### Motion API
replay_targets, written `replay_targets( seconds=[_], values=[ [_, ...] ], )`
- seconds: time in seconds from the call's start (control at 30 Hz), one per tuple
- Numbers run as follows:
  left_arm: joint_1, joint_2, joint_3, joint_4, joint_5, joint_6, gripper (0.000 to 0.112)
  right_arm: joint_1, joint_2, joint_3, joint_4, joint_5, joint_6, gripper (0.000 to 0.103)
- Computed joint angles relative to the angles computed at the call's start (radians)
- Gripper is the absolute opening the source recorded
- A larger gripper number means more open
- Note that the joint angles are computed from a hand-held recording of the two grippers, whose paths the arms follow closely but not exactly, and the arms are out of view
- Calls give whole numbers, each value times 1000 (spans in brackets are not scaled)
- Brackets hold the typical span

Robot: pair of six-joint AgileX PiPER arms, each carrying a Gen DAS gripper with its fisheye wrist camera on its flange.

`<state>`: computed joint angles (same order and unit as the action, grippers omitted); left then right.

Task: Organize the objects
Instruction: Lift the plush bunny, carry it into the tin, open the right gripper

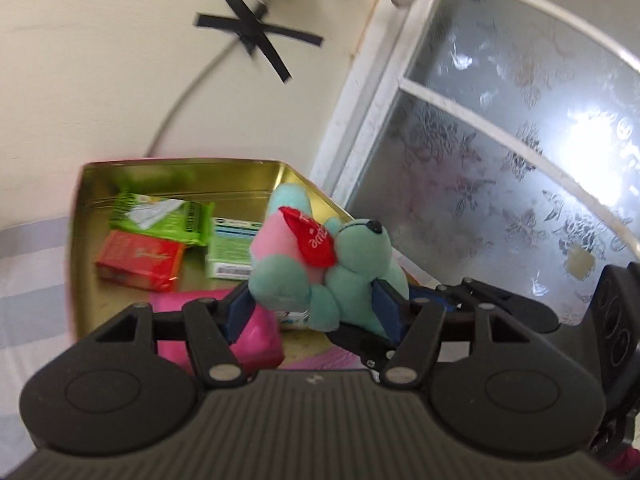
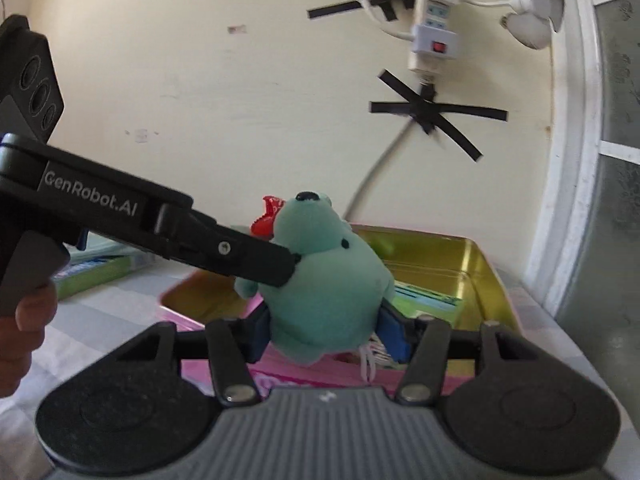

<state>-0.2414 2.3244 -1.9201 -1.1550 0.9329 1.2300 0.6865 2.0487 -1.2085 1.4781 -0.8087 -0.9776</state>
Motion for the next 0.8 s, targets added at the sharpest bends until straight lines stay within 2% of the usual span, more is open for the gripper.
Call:
replay_targets(
  seconds=[0.1,0.13,0.2,0.23,0.27,0.37,0.53,0.8],
  values=[
    [-66,63,-109,79,-46,-93,68,-52,1,22,33,8,-49,56],
    [-84,72,-121,97,-81,-109,70,-66,13,21,39,-4,-66,60],
    [-116,54,-75,116,-204,-93,72,-72,25,32,28,-28,-52,64],
    [-129,50,-64,142,-255,-101,72,-77,24,56,-6,-34,-4,71],
    [-138,44,-48,164,-297,-111,72,-76,22,75,-32,-38,42,74],
    [-138,9,14,168,-359,-94,72,-62,6,148,-130,-57,215,74],
    [-112,-143,265,-69,-469,207,75,-14,-24,221,-190,-104,397,74],
    [-48,-315,575,-382,-528,584,75,94,-69,279,-188,-154,556,74]
  ],
)
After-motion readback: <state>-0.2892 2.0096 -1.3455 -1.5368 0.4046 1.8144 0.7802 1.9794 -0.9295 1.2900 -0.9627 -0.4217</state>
